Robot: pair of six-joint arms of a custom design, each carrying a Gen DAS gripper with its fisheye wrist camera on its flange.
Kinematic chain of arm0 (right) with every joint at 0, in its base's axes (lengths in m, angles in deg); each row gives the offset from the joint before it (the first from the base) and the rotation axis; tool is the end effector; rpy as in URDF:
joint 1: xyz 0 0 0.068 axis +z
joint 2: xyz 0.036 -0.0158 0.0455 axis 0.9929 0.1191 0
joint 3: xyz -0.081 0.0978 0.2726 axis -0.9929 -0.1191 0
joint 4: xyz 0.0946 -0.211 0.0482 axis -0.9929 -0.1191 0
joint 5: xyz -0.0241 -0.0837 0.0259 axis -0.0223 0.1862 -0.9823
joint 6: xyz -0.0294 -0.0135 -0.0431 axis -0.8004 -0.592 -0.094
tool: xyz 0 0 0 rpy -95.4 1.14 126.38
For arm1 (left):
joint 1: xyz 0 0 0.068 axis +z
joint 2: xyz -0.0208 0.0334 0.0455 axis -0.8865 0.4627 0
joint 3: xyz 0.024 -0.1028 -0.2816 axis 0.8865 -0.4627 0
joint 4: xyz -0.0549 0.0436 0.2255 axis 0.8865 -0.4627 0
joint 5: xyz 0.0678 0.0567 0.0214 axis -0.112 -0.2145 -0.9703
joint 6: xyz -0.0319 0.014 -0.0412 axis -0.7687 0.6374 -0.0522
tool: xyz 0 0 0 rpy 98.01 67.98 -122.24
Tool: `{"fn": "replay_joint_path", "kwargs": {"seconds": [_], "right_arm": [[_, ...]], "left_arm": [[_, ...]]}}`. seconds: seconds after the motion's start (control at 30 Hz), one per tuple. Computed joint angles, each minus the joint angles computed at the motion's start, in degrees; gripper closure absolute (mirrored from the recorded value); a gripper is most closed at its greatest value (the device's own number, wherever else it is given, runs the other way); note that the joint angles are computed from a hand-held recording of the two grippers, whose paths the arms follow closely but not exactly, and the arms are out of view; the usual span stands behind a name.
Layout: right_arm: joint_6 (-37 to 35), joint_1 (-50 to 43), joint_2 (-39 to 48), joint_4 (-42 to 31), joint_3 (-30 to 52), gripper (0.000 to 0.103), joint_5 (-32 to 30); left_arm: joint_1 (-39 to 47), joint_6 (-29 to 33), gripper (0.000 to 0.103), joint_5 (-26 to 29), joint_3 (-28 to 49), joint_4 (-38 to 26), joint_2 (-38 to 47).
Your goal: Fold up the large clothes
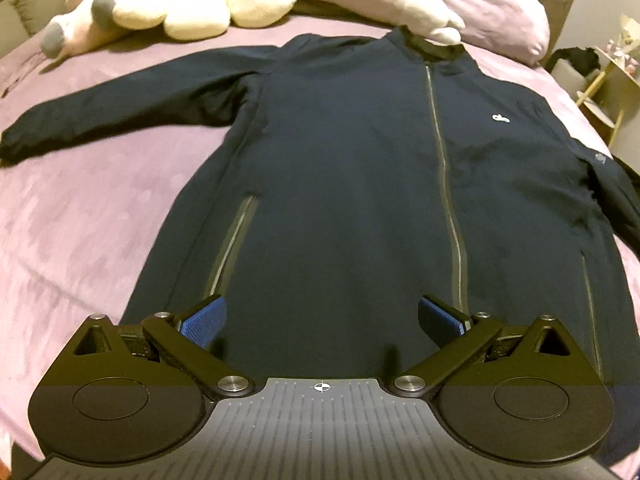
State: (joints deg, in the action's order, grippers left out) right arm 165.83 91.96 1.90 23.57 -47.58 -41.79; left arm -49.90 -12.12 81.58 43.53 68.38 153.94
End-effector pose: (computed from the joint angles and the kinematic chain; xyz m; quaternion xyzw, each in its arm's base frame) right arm 0.1883 0.0179 0.1886 0.6078 0.6439 0.2320 0.4026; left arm 0.2310 0.0488 0.2197 -0.1271 0.9474 -0.0119 0.2936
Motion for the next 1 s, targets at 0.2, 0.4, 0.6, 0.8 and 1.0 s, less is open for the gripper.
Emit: {"fn": "replay_joint_path", "kwargs": {"seconds": [0.2,0.4,0.6,0.8,1.0], "right_arm": [[2.2,-7.9,14.2,17.9,-3.0,0.090,-2.2],[-18.3,-2.8,12.8,-17.2,19.8,0.092,7.9],[-49.7,19.9,24.4,-24.2,45.2,0.092,28.6],[-73.5,35.3,48.8,-25.2,67.7,0.073,24.1],[-76.3,38.9,64.0,-35.6,79.8,0.034,19.3]], "left_arm": [[-2.3,-1.2,0.000,-0.7,1.6,6.2,8.5],[0.0,1.9,0.000,1.7,2.0,6.2,10.2],[5.8,3.2,0.000,7.9,2.9,6.1,7.4],[10.9,4.5,0.000,16.8,5.4,5.3,8.0],[8.5,3.0,0.000,22.1,10.6,6.5,12.8]]}}
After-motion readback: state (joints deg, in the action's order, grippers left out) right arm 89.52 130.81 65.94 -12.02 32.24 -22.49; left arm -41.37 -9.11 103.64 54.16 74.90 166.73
